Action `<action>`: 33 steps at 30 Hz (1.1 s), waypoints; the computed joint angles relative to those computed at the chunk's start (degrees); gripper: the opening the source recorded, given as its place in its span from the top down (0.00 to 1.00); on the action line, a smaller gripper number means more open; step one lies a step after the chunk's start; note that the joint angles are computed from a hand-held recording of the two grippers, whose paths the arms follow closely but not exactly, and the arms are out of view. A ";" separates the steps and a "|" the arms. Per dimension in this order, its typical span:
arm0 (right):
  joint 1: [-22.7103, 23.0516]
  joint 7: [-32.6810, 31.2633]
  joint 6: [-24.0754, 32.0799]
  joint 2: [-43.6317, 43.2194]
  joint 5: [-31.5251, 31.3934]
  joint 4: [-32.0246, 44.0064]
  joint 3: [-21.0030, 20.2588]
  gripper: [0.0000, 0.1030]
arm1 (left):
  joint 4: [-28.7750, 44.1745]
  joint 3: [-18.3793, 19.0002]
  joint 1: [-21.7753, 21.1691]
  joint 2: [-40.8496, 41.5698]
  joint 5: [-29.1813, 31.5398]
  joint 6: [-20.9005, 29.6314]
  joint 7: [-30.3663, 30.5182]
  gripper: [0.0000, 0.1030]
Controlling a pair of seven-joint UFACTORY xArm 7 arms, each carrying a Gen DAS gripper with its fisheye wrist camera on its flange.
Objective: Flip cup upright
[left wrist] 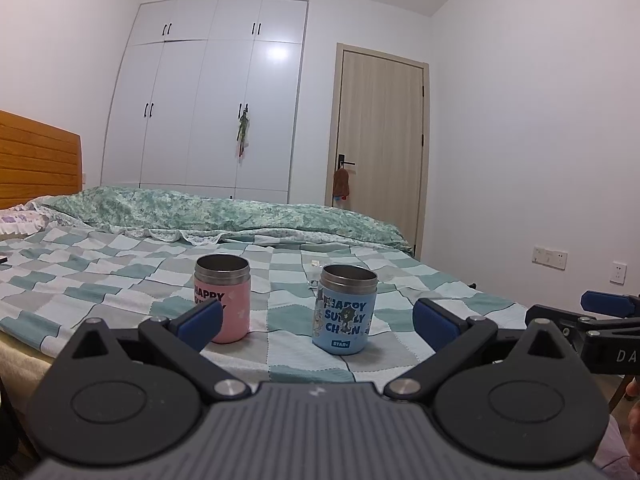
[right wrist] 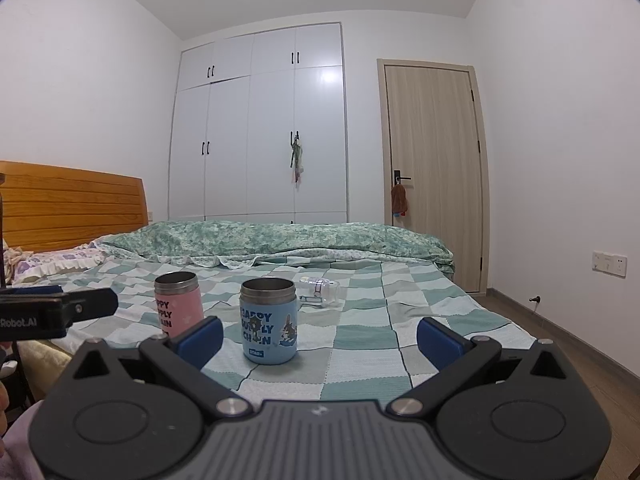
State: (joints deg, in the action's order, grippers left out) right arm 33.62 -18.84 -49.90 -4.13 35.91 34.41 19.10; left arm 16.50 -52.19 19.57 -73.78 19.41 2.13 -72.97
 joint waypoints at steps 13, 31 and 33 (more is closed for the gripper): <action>-0.02 0.20 -0.13 0.01 -0.22 -0.11 -0.06 0.00 | -0.38 0.10 -0.08 -0.51 0.00 -0.42 -0.34 0.00; -0.05 0.21 -0.11 0.05 -0.33 -0.07 -0.07 0.00 | -0.51 -0.02 -0.07 0.05 0.11 -0.90 -0.40 0.00; -0.04 0.17 -0.11 0.06 -0.34 -0.05 -0.07 0.00 | -0.52 -0.03 -0.12 -0.05 0.02 -0.77 -0.35 0.00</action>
